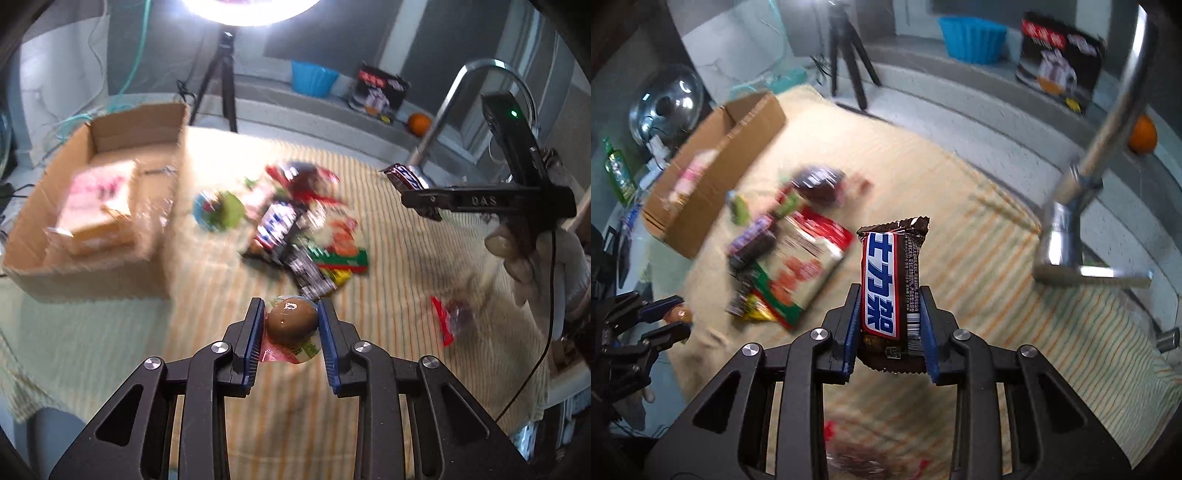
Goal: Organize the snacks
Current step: 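Carry egg and Snickers bar into the box and open both grippers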
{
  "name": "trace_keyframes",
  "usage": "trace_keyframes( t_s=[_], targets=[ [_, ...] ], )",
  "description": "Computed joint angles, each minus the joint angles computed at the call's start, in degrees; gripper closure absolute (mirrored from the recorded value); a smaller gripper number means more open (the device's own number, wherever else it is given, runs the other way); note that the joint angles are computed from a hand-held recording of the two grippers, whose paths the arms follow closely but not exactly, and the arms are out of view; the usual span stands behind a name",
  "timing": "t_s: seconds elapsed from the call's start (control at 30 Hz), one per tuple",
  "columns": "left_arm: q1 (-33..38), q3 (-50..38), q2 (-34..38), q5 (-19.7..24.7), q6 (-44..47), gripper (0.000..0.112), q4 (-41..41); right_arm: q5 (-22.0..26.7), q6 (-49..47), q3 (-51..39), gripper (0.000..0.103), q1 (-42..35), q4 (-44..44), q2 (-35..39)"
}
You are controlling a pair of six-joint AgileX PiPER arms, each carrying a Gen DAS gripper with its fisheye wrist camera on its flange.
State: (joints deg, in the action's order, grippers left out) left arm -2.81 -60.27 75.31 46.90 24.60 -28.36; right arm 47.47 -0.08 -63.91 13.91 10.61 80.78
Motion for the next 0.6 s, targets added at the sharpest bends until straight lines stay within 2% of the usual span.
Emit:
trace_keyframes(
  t_s=[0.27,0.43,0.6],
  targets=[
    [10.47,-9.94,4.68,4.77,8.68,0.085,-3.27,3.10,9.96,-17.40,0.073,11.24,-6.26,8.20],
    [15.95,-15.87,9.09,7.28,12.25,0.085,-4.59,5.70,13.57,-30.99,0.073,17.17,-9.19,17.35],
    [19.23,-19.79,13.25,8.52,13.94,0.085,-4.81,10.65,14.75,-45.91,0.073,21.02,-10.68,27.20]
  ],
)
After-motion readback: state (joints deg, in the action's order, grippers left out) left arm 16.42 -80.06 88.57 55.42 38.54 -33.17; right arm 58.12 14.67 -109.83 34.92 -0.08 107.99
